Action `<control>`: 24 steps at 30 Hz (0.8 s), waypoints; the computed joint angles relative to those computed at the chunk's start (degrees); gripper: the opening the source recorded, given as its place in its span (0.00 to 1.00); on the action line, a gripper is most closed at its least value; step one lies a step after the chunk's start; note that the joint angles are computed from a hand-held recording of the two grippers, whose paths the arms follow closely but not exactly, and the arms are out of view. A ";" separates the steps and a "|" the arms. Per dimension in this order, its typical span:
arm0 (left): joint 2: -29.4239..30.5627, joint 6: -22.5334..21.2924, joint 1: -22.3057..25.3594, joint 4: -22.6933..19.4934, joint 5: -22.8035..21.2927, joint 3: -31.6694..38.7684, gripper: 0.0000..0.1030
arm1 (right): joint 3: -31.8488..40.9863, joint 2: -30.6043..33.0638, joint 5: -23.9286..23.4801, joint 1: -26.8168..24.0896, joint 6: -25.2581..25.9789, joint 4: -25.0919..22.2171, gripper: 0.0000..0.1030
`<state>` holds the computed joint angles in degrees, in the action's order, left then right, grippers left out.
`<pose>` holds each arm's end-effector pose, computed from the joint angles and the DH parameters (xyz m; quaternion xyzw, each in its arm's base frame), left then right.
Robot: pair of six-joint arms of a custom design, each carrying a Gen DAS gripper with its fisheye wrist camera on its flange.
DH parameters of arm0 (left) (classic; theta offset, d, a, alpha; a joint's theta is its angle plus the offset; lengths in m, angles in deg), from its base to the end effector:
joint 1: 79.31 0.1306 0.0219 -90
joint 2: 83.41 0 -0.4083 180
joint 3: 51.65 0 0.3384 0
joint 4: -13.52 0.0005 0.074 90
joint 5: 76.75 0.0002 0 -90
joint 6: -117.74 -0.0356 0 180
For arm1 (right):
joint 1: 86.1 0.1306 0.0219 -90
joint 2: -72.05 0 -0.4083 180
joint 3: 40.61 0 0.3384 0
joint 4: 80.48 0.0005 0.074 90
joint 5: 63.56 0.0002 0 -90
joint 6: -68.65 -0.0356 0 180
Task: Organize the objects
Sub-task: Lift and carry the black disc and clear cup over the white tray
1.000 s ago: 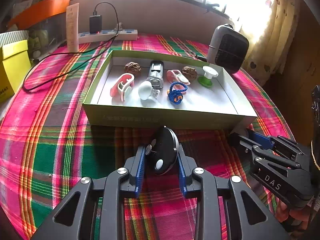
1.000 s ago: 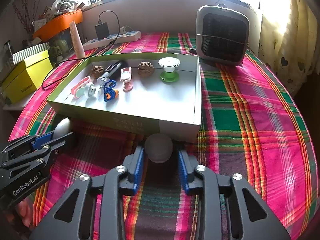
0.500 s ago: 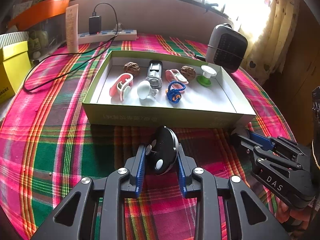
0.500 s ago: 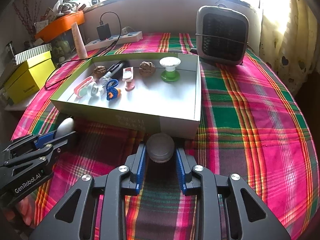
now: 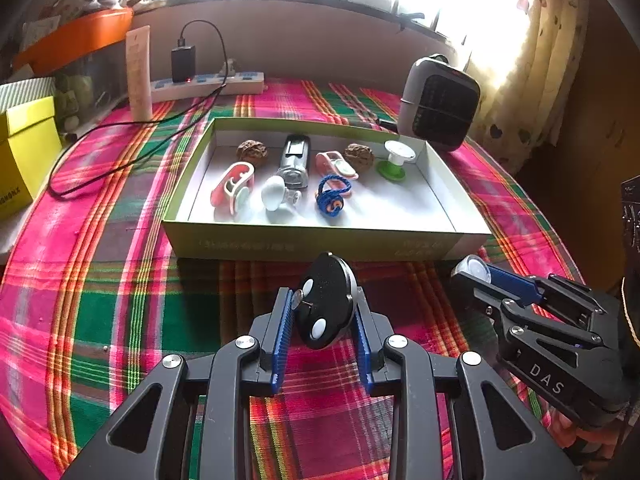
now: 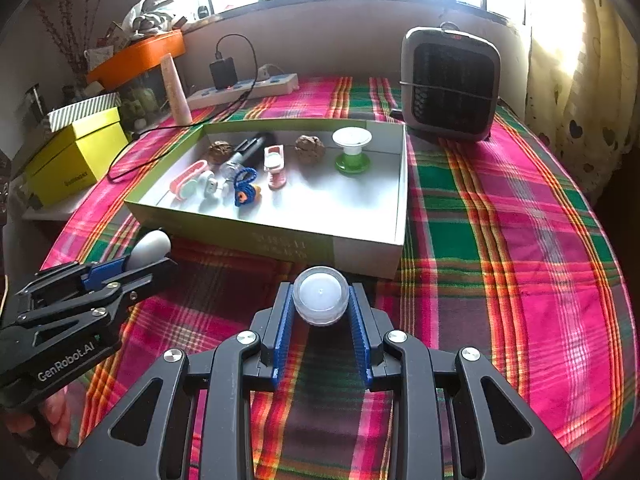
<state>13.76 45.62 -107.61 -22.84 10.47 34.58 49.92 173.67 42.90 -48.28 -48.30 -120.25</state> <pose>0.4226 -0.2261 0.3908 0.0758 0.9281 -0.1220 0.3437 0.4049 0.3009 0.3814 -0.0406 0.9329 0.0637 0.3522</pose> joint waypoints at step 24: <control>3.42 -1.51 0.76 -2.44 2.07 7.77 0.25 | 5.34 1.55 -1.43 -2.63 3.26 -0.64 0.28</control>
<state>17.18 44.11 -106.85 -25.28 12.53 42.36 55.27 175.22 41.47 -50.90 -45.04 -120.89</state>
